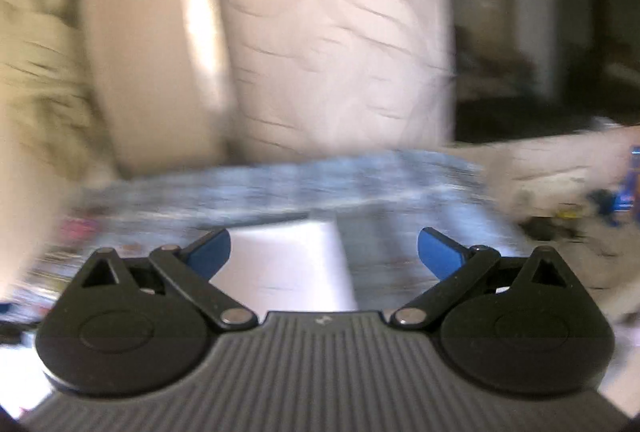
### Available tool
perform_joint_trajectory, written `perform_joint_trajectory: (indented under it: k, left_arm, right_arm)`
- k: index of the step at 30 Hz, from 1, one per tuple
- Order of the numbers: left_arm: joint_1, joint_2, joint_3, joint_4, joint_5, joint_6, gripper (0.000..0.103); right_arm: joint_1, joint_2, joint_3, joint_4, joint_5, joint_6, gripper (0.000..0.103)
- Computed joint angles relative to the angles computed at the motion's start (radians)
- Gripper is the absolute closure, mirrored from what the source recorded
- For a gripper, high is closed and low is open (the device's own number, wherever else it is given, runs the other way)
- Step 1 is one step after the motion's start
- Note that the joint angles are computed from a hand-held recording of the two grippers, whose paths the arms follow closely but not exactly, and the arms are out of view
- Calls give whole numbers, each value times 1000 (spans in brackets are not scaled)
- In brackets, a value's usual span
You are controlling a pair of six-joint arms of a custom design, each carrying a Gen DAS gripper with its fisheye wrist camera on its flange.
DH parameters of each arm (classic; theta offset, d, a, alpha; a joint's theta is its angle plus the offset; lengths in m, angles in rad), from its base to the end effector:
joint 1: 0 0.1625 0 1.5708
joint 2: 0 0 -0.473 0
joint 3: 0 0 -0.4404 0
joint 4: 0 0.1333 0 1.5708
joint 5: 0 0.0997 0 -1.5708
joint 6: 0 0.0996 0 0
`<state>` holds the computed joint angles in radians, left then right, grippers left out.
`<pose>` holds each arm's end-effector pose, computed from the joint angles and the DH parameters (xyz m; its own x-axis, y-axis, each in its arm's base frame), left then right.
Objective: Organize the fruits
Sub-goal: 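Move both tools over the scattered fruits on the bedspread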
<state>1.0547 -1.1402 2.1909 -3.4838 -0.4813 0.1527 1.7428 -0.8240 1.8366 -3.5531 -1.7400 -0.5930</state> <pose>-0.0620 -0.5583 0.2559 -0.6774 -0.2667 -0.6856 0.4291 0.6137 -0.6628 0.2332 -0.6618 0.1628 -0.7710 -0.3378 0.5399 -0.6363 0.4443 -0.6307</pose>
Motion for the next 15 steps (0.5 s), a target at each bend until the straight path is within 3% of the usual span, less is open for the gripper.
perform_joint_trajectory:
  k: [3, 8, 11, 15]
  left_arm:
    - [7, -6, 3, 34, 8, 8, 2]
    - [30, -36, 15, 34, -51, 34, 2]
    - [42, -43, 16, 3, -66, 62, 2]
    - [58, -64, 24, 45, -93, 37, 2]
  right_arm:
    - [53, 9, 32, 16, 31, 10, 1]
    - [119, 90, 14, 74, -75, 15, 2]
    - [148, 135, 6, 82, -146, 11, 8]
    - [159, 165, 10, 103, -173, 35, 11]
